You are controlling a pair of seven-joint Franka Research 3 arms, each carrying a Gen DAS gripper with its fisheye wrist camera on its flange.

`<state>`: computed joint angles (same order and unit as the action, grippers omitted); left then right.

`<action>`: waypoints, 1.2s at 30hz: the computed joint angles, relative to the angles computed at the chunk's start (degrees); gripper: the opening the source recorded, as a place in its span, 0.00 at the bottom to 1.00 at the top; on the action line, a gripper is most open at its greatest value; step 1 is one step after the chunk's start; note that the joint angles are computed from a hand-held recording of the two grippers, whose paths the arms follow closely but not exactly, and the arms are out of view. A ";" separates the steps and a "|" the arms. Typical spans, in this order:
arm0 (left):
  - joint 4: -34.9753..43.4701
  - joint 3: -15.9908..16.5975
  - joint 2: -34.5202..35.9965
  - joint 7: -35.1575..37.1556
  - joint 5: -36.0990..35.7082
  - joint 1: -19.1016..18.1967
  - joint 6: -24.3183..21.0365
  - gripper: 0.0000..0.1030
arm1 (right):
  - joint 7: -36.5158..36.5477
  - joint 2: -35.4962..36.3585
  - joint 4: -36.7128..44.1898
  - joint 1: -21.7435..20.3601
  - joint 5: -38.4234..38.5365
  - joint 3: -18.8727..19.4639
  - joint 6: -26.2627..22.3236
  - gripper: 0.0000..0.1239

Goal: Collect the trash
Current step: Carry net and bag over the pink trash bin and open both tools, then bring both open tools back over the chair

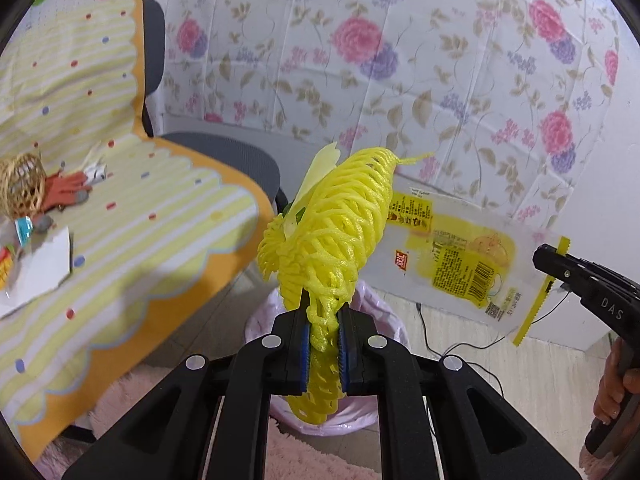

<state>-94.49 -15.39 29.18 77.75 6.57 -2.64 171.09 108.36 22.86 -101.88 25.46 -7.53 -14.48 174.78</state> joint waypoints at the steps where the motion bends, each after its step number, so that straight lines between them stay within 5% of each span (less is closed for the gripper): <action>1: 0.20 0.29 0.25 -0.32 0.09 -0.29 -0.34 0.11 | -0.54 -0.02 -0.23 -0.64 0.42 0.70 -0.05 0.03; 7: 1.23 3.26 1.24 -4.21 1.50 -2.42 -4.24 0.11 | -6.13 3.79 3.94 -5.35 4.65 6.42 -4.07 0.03; 10: 3.28 2.13 2.81 -3.62 0.58 -1.57 -7.68 0.12 | -9.81 7.43 8.95 -7.47 7.06 9.37 -9.10 0.03; 21: 15.69 1.83 11.46 0.24 -0.51 -3.14 -19.13 0.15 | -8.22 15.28 19.23 -7.40 8.07 9.63 -21.56 0.04; 24: 19.34 1.86 13.54 2.11 -0.73 -3.89 -21.73 0.19 | -8.17 16.27 20.64 -7.79 9.03 10.43 -21.69 0.18; 26: 20.51 2.31 14.09 2.52 -0.73 -4.33 -22.05 0.35 | -9.18 16.57 21.22 -8.22 9.73 11.26 -21.34 0.32; 32: 19.88 3.71 13.27 0.55 -0.98 -4.42 -20.64 0.54 | -11.57 17.30 23.04 -8.57 10.99 12.12 -19.98 0.49; 36: 17.82 4.27 11.33 -1.25 -0.43 -4.15 -19.10 0.55 | -12.48 16.18 21.76 -8.52 12.04 12.31 -17.30 0.52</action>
